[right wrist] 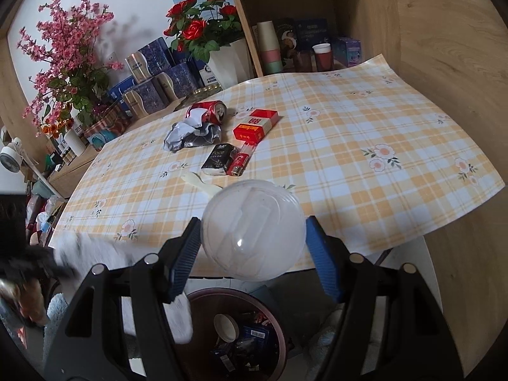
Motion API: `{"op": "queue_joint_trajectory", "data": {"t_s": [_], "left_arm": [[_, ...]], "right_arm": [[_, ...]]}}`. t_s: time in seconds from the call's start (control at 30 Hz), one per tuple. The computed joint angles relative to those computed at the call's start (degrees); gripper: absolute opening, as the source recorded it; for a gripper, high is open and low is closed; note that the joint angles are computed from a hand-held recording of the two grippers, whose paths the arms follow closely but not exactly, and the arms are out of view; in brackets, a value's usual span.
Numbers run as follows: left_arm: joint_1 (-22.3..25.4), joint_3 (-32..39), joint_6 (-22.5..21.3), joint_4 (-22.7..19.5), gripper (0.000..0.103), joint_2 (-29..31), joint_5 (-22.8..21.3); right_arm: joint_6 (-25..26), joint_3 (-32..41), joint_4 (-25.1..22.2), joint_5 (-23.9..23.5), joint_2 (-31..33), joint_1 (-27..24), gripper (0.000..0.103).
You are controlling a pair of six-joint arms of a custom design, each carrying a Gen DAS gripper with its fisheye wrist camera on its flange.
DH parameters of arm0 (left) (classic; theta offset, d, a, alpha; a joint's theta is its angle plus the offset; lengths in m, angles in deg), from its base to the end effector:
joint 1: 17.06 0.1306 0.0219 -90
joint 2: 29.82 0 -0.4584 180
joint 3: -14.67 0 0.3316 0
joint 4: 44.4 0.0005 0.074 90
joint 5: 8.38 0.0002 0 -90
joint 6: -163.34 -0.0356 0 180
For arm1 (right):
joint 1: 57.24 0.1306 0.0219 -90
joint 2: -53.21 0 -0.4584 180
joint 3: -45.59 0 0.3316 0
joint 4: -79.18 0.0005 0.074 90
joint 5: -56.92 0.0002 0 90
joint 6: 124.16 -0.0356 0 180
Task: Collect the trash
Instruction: 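Carry the paper sheet and dome lid over the brown bin and open both tools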
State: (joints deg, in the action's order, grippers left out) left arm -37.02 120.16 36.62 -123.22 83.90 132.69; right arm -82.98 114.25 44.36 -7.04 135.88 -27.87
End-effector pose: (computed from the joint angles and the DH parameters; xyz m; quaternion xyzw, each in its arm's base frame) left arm 0.4972 -0.2106 0.4066 0.4380 0.7886 -0.4229 0.0858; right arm 0.3171 0.1599 0.4251 0.2321 0.8856 0.0523 0.3989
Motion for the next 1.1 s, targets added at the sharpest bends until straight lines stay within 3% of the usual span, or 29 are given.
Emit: {"op": "queue_joint_trajectory", "data": {"t_s": [0.17,0.23,0.33,0.4,0.67,0.73,0.77,0.8,0.87,0.93,1.1], "left_arm": [[-2.4,-6.8,-1.4,2.3,0.001,-0.1,-5.2],[-3.7,-10.1,-0.5,6.9,0.001,-0.7,-9.4],[-5.8,-14.6,-2.7,12.8,0.001,-1.9,-16.1],[-6.9,-16.1,-3.8,14.1,0.001,-1.7,-18.5],[-9.4,-20.2,-1.1,20.4,0.002,-0.9,-23.1],[-9.3,-21.3,0.6,22.6,0.007,-1.1,-23.3],[-9.0,-21.6,1.4,23.2,0.022,-1.3,-22.8],[-9.0,-22.0,2.4,23.8,0.049,-1.8,-22.5],[-8.3,-22.2,3.9,24.5,0.065,-2.9,-20.5],[-8.2,-22.7,5.5,26.3,0.067,-4.3,-20.2],[-6.8,-25.8,12.7,37.0,0.072,-9.1,-21.3]], "right_arm": [[-0.8,-0.2,-0.6,0.4,-0.4,0.6,0.067],[-1.4,-0.4,-1.1,0.3,-0.6,0.9,0.067],[-2.1,-0.8,-1.2,0.2,-0.9,1.4,0.067],[-2.5,-1.2,-0.9,-0.1,-1.0,1.4,0.067],[-3.3,-1.3,-0.6,-1.8,0.6,2.4,0.067],[-3.3,-1.2,-0.8,-2.1,1.1,2.8,0.067],[-3.5,-1.2,-1.0,-2.3,1.4,3.1,0.067],[-3.5,-1.1,-1.2,-2.3,1.7,3.4,0.067],[-3.3,-0.9,-1.8,-2.1,2.5,4.2,0.067],[-3.0,-0.9,-1.7,-2.6,3.4,5.2,0.067],[-3.5,-1.1,-0.3,-4.6,5.7,7.3,0.067]]}}
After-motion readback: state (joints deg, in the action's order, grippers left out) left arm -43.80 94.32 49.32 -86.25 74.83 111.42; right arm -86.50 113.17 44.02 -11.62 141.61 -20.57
